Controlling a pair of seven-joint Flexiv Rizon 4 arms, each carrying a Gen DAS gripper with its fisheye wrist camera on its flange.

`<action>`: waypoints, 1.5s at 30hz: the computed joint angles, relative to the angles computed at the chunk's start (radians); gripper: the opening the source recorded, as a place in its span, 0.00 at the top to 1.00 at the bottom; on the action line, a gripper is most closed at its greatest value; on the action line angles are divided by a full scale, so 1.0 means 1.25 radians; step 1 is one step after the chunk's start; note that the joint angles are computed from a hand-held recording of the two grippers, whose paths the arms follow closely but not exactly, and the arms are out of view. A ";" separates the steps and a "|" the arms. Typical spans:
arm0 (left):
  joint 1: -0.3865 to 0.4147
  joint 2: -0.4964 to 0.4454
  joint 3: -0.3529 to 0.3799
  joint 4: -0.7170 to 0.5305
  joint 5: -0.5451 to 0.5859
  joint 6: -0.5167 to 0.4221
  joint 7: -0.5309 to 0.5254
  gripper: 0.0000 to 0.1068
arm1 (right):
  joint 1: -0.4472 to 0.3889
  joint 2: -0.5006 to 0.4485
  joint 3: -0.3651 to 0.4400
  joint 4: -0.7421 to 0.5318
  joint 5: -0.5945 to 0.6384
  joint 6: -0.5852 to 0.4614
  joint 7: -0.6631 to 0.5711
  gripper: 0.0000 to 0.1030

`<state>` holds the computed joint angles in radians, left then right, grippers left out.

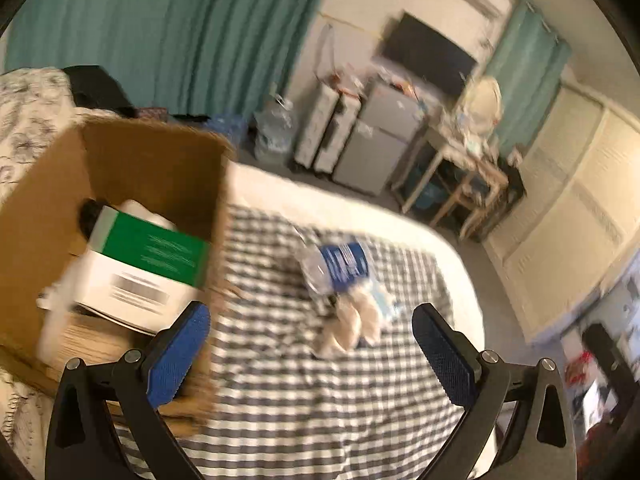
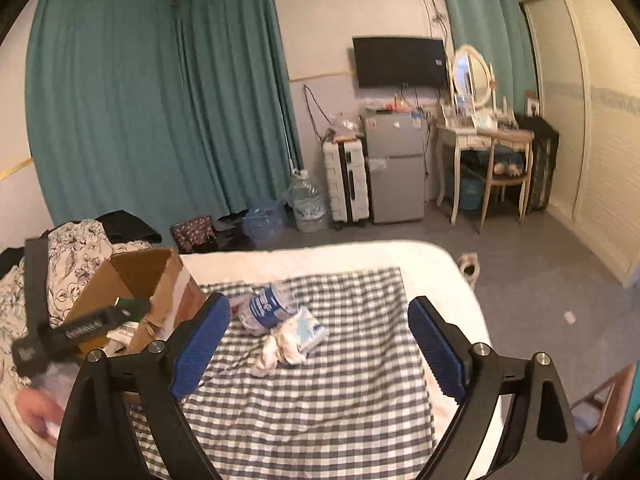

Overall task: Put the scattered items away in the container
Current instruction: 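Move both tools back over the remaining items on the bed, then grasp the white lace cloth with the left tool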

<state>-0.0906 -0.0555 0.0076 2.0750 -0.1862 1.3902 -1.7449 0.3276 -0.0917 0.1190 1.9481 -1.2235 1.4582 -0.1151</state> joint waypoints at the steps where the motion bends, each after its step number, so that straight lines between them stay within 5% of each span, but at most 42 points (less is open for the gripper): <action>1: -0.006 -0.015 0.008 -0.024 0.077 -0.015 -0.049 0.04 | -0.002 -0.007 -0.001 0.001 0.008 0.010 -0.006 0.12; 4: -0.038 -0.064 0.031 -0.093 0.249 -0.060 -0.147 0.04 | -0.005 -0.027 -0.017 -0.003 0.002 0.049 -0.008 0.12; 9: -0.155 -0.130 0.118 -0.268 0.685 -0.223 -0.450 0.04 | -0.018 -0.061 -0.066 -0.015 -0.082 0.144 0.074 0.12; 14: -0.165 -0.168 0.093 -0.306 0.786 -0.192 -0.460 0.04 | -0.021 -0.103 -0.065 -0.003 0.025 0.180 0.017 0.12; 19: -0.148 -0.221 0.053 -0.308 0.696 -0.169 -0.278 0.04 | 0.012 -0.126 -0.096 -0.002 0.093 0.187 -0.034 0.12; 22: -0.129 -0.242 0.046 -0.287 0.612 -0.142 -0.205 0.04 | -0.018 -0.145 -0.038 -0.006 0.195 0.167 -0.121 0.12; 33: -0.106 -0.283 0.069 -0.257 0.388 -0.040 -0.124 0.05 | -0.010 -0.153 0.016 -0.003 0.386 0.108 -0.282 0.12; 35: -0.074 -0.287 0.033 -0.232 0.320 -0.011 -0.072 0.19 | 0.011 -0.149 0.002 -0.002 0.400 0.100 -0.297 0.12; 37: -0.055 -0.287 0.007 -0.218 0.260 -0.029 -0.021 0.56 | 0.029 -0.146 -0.011 0.000 0.418 0.095 -0.312 0.12; 39: -0.056 -0.289 0.006 -0.214 0.224 -0.053 0.014 0.76 | 0.047 -0.143 -0.024 0.001 0.438 0.091 -0.326 0.12; 42: -0.077 -0.285 0.030 -0.201 0.214 -0.029 0.029 0.87 | 0.072 -0.140 -0.041 0.000 0.470 0.081 -0.352 0.12; 45: -0.096 -0.277 0.053 -0.200 0.211 -0.032 0.023 0.87 | 0.091 -0.141 -0.054 -0.002 0.491 0.073 -0.369 0.12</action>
